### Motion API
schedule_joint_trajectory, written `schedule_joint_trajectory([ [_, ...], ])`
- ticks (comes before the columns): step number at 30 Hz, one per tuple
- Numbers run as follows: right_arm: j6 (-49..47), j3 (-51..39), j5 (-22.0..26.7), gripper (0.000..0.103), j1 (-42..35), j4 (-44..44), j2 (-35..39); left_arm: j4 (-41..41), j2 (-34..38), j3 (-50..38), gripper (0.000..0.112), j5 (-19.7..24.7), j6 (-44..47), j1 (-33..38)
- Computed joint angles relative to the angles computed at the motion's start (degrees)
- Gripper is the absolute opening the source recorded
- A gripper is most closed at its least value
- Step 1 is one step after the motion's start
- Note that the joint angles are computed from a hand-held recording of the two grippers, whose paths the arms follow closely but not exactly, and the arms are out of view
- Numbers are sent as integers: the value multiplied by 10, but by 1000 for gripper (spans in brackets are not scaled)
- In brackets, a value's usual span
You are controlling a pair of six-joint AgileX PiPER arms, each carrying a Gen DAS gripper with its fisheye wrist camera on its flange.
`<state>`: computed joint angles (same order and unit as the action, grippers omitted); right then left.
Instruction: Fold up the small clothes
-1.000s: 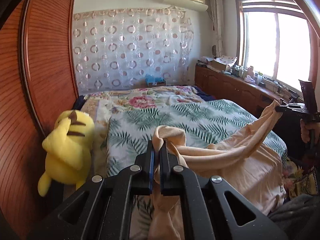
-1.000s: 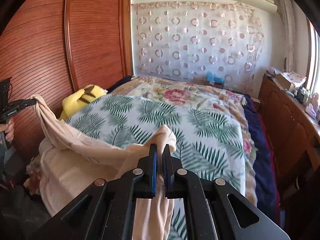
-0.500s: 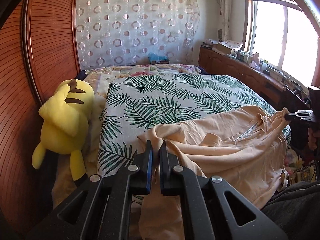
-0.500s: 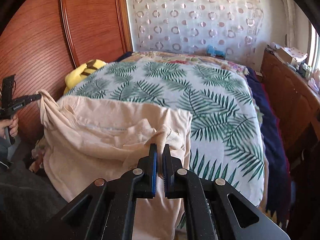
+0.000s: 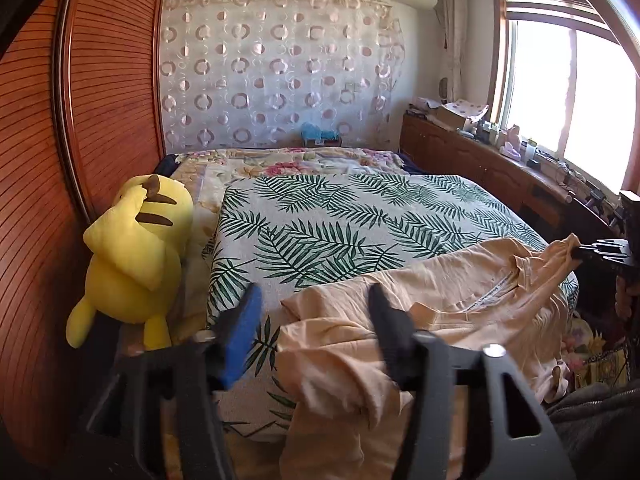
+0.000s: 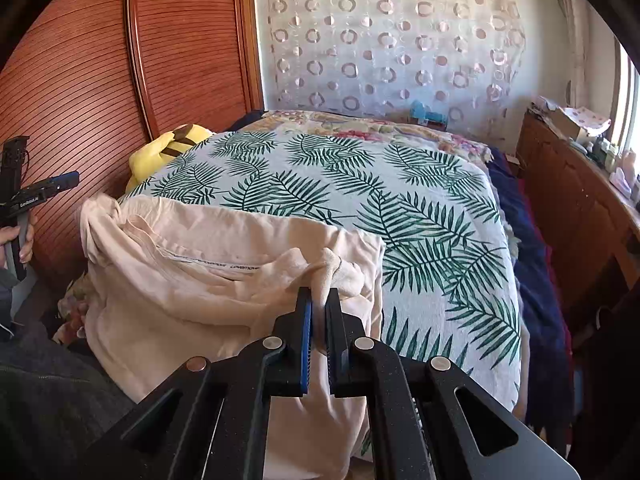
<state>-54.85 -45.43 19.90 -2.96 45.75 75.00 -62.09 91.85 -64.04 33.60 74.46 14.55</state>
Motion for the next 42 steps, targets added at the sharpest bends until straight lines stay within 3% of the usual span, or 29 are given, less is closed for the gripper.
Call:
schedule_joint_trajectory([
  [9,71,13,-7,9,14,-70,-31,36,37,-14,78,-17,-37,-24],
  [12,99,6,-18,27,13,-98,-23,64,50,-27,78,-31,-65,-36],
  [14,81,2,-24,48,9,-81,-17,68,58,-36,78,-32,-68,-39],
  [16,31,-6,-26,54,-2,-32,-1,88,76,-59,78,-34,-90,-46],
  [21,0,-42,-43,55,-7,10,64,135,129,-123,78,-32,-139,-56],
  [27,14,-111,-33,55,-13,5,161,190,200,-206,78,15,-204,-55],
  [30,80,-167,-15,55,-13,-65,217,235,232,-251,61,51,-261,-55],
  [34,130,-232,11,55,-6,-107,274,250,261,-287,48,91,-283,-55],
  [42,199,-304,35,55,13,-165,336,257,272,-293,46,108,-281,-67],
])
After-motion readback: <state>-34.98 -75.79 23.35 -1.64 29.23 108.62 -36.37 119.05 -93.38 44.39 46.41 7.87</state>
